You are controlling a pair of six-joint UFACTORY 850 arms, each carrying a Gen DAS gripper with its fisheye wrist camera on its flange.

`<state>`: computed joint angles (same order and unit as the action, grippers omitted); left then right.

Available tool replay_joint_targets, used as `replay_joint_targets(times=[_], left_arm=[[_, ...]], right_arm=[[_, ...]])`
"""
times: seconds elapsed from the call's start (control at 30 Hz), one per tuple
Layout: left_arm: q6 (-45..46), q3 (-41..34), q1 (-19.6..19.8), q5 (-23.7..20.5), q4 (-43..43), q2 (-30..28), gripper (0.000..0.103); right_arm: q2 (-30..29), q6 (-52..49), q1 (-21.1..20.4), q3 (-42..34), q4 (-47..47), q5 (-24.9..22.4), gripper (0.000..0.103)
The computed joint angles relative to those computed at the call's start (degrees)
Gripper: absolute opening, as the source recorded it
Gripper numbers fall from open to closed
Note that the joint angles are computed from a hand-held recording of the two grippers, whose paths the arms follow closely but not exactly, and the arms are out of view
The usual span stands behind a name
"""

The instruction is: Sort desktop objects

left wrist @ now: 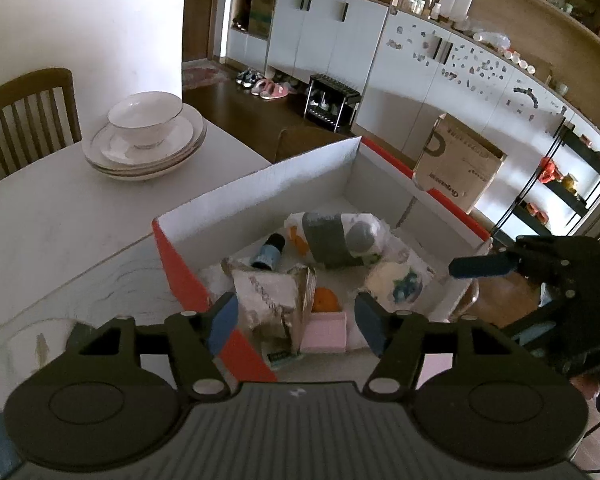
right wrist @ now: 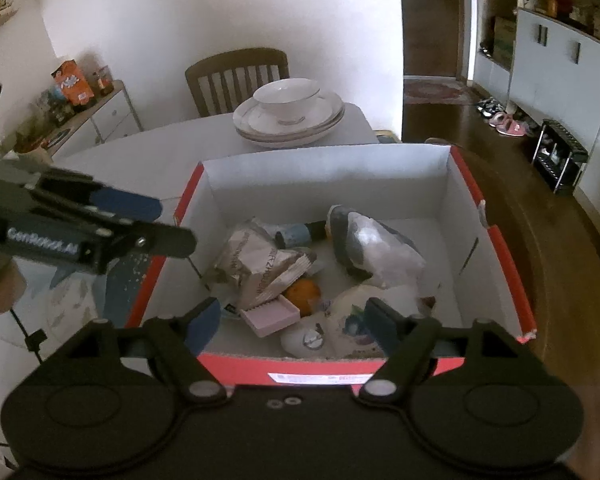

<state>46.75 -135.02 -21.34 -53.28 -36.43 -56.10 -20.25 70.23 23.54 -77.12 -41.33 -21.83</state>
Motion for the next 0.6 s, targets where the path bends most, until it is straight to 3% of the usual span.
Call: replay_joint_targets(times=[0.37, 0.6], left_arm=[[5.41, 12.83, 1.58, 3.68, -2.79, 7.20, 0.071], [9.31, 18.56, 2.29, 6.75, -4.04, 10.95, 0.088]], right_arm=[[1.04, 16.57, 2.77, 1.81, -12.37, -2.56, 0.090], [1.90, 28.94, 4.66, 3.21, -22.08, -4.99, 0.101]])
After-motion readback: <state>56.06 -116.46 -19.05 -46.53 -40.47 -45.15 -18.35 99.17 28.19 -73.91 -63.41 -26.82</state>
